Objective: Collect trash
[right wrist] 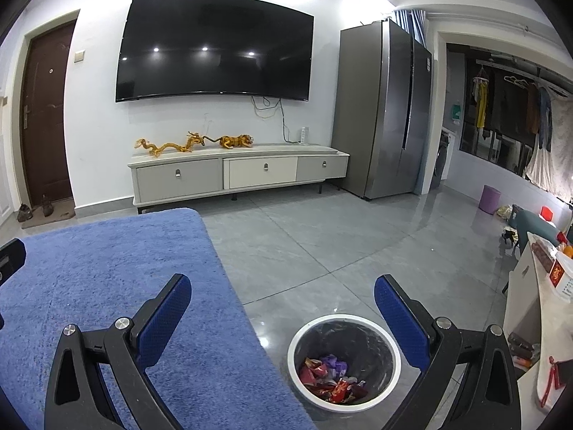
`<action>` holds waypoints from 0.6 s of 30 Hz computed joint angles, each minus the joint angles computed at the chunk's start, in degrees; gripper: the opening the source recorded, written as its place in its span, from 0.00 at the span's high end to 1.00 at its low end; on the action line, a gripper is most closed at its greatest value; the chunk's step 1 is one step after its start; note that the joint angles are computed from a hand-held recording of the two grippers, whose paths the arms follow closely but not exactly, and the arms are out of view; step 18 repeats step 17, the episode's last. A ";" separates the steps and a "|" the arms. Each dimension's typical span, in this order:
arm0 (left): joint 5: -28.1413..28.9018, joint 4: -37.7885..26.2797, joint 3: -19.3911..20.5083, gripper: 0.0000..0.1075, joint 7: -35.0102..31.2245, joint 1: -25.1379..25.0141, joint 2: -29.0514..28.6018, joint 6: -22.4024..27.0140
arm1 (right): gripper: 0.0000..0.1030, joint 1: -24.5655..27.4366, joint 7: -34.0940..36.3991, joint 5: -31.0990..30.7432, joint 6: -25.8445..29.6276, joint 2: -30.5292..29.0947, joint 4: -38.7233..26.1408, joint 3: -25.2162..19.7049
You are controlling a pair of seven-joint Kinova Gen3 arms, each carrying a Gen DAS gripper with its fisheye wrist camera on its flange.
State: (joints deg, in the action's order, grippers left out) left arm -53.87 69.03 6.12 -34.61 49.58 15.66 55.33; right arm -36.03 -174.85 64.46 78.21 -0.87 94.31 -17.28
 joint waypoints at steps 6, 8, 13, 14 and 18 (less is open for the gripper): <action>0.81 -2.62 -0.07 0.04 -2.05 1.16 1.64 1.50 | 0.00 1.11 -0.50 -0.72 -1.40 -1.07 1.50 0.28; 1.22 -3.53 -0.30 0.04 -2.81 1.60 2.21 2.06 | 0.00 1.69 -0.47 -1.15 -2.01 -1.47 2.00 0.30; 2.19 -4.82 -1.06 0.04 -3.72 2.23 3.01 2.45 | 0.00 2.99 0.12 -1.83 -2.69 -1.95 2.61 0.23; 2.39 -5.10 -1.18 0.04 -3.90 2.34 3.17 2.53 | 0.00 3.19 0.14 -1.87 -2.72 -2.10 2.82 0.18; 2.99 -5.72 -1.55 0.04 -4.41 2.50 3.51 2.55 | 0.00 3.79 0.28 -2.14 -2.83 -2.47 3.27 0.07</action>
